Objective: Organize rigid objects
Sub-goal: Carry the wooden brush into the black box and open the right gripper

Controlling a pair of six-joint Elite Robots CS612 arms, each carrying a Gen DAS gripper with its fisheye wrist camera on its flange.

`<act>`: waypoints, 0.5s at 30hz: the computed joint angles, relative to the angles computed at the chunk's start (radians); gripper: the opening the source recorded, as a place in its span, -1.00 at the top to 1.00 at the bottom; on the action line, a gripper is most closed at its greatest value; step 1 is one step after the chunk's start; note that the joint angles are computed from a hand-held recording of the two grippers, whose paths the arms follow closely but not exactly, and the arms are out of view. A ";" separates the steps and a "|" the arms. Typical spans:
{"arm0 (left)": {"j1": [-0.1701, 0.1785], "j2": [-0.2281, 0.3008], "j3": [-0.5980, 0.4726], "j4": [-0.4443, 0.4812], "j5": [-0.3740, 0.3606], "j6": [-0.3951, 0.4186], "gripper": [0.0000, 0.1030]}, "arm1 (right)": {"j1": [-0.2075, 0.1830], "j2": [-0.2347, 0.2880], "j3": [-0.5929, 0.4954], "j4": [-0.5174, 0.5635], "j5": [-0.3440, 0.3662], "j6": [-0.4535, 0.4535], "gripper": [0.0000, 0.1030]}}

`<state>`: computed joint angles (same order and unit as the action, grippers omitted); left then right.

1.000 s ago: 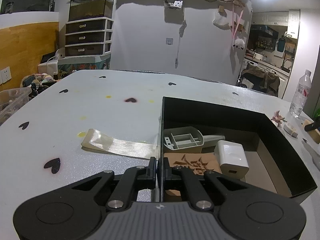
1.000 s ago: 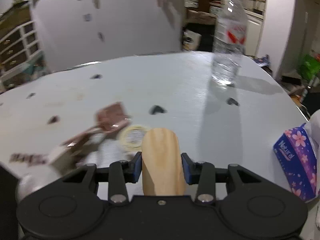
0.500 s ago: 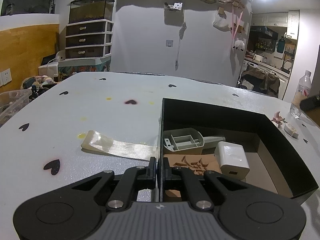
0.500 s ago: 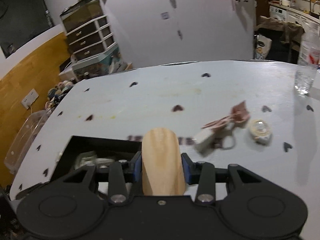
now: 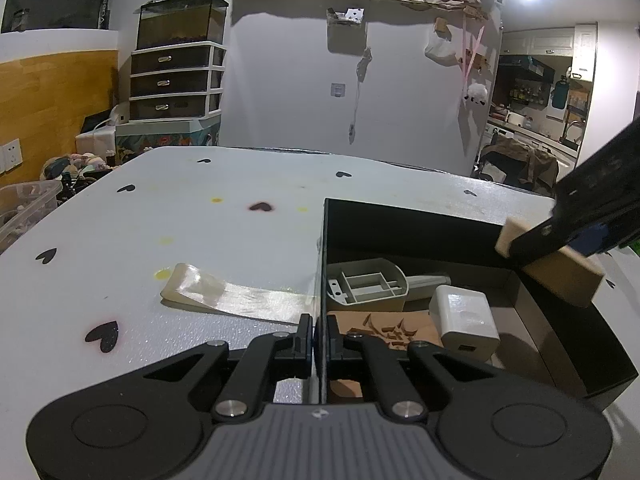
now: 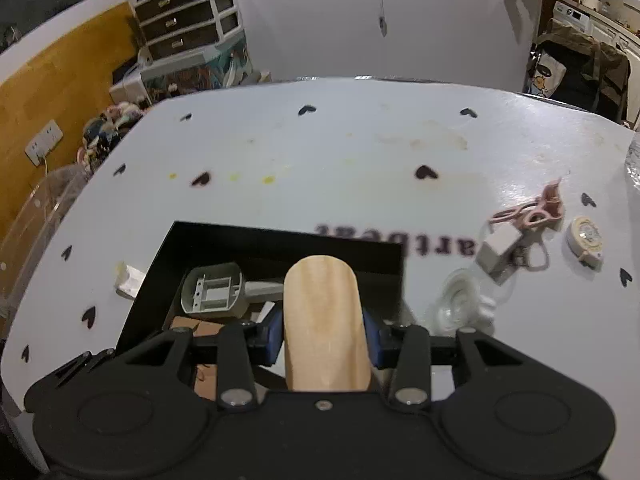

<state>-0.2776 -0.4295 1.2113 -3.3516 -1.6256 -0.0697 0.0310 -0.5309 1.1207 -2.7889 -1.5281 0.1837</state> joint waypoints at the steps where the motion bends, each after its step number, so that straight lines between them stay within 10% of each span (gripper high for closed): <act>1: 0.000 0.001 -0.001 0.000 -0.001 -0.001 0.91 | 0.005 0.006 -0.013 0.015 -0.016 0.002 0.19; 15: 0.003 0.008 -0.011 0.002 -0.009 -0.006 0.91 | 0.035 0.066 -0.131 0.155 -0.174 0.104 0.18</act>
